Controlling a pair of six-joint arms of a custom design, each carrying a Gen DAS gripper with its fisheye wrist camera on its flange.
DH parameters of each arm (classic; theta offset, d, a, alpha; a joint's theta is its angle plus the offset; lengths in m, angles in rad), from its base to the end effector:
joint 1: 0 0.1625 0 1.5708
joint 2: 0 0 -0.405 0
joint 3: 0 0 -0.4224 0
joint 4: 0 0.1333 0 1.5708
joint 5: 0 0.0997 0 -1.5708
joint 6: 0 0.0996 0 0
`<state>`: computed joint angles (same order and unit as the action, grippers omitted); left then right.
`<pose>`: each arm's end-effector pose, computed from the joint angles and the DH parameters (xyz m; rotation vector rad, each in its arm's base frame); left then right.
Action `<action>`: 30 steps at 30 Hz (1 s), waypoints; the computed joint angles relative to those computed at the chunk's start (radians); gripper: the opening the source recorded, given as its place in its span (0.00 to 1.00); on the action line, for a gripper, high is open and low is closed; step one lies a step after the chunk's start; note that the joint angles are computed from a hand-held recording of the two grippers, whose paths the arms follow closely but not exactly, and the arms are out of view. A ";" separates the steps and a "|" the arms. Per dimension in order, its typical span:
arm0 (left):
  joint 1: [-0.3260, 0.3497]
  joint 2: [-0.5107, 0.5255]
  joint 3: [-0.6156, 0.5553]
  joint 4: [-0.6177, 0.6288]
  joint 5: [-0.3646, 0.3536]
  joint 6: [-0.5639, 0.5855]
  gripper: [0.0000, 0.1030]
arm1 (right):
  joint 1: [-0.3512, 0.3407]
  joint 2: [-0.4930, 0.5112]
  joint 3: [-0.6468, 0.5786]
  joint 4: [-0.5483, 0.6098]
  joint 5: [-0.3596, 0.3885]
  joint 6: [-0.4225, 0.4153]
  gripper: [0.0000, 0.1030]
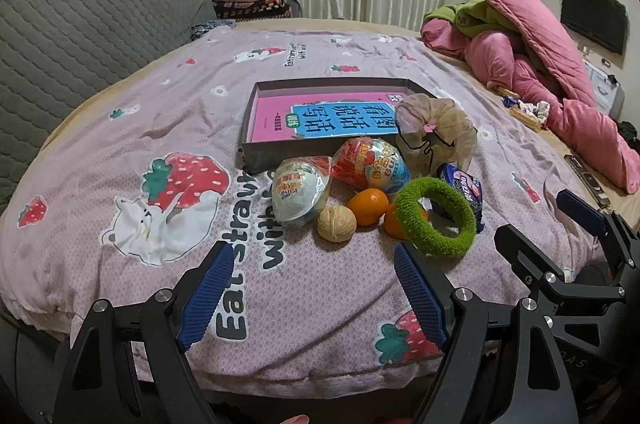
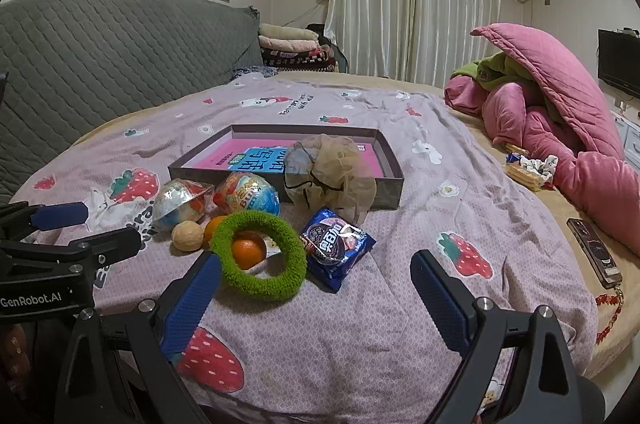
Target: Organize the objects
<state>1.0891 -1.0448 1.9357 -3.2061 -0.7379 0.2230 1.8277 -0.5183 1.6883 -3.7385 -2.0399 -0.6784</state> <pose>-0.0888 -0.6167 0.2025 0.4077 2.2232 -0.9894 0.2493 -0.6017 0.0098 0.7597 -2.1601 1.0962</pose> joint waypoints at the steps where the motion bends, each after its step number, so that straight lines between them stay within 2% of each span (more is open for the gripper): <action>1: 0.000 0.000 0.001 0.001 0.000 -0.001 0.81 | 0.000 0.001 -0.002 0.001 -0.001 0.001 0.93; 17: 0.002 0.003 -0.003 0.009 0.000 -0.009 0.81 | -0.004 -0.001 0.000 0.021 0.003 0.013 0.93; 30: 0.036 0.016 -0.026 0.024 -0.025 -0.028 0.81 | -0.012 0.005 -0.007 0.067 0.014 0.013 0.93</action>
<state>1.1249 -1.0292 1.9099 -3.1821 -0.7632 0.1949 1.8158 -0.5137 1.6809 -3.6712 -2.0263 -0.6655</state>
